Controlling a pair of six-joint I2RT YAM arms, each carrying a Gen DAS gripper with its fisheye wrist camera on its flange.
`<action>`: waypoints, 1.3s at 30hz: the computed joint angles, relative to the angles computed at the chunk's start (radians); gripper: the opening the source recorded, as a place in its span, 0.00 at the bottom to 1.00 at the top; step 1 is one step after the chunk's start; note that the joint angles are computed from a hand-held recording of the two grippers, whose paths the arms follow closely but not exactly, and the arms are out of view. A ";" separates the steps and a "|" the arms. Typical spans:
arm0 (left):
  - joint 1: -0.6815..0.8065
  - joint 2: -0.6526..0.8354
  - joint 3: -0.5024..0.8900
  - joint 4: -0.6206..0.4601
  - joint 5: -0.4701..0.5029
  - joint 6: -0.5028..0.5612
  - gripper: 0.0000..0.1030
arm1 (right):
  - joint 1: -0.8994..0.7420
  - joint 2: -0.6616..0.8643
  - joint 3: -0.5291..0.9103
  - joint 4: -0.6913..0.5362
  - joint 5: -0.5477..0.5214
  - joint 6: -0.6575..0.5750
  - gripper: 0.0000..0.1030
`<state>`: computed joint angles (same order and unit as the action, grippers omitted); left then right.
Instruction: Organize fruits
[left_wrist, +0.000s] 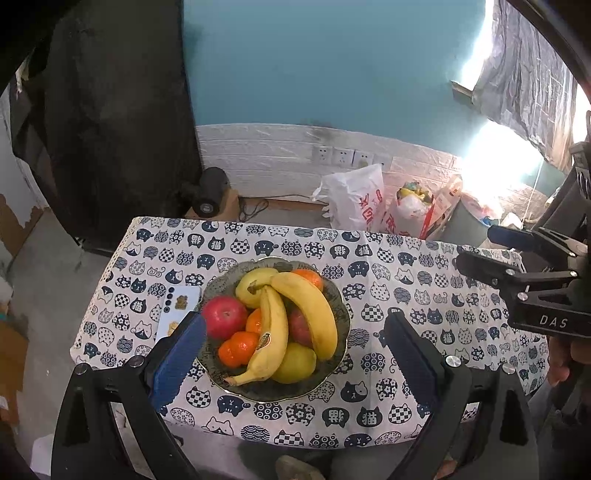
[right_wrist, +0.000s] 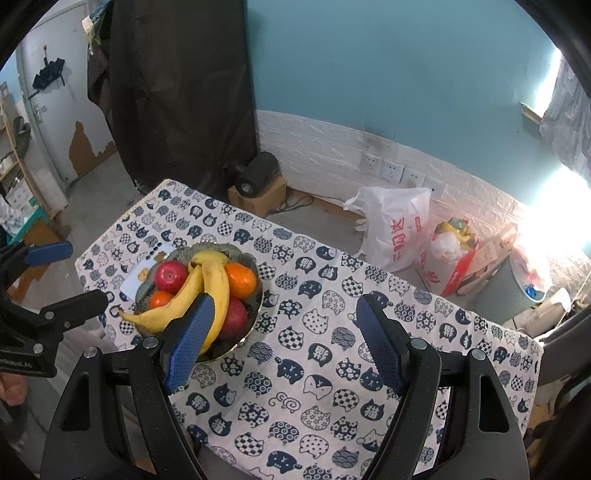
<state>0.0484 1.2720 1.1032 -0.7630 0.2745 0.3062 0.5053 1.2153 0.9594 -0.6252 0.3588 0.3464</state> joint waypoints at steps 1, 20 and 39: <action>0.002 0.002 0.001 -0.001 0.001 -0.002 0.95 | 0.001 0.001 0.001 0.000 0.001 0.001 0.76; -0.013 -0.002 -0.014 0.013 -0.046 -0.023 0.95 | -0.010 -0.010 -0.010 -0.003 -0.002 -0.010 0.76; -0.017 -0.011 -0.022 0.016 -0.049 -0.038 0.95 | -0.009 -0.010 -0.019 0.001 -0.002 -0.013 0.76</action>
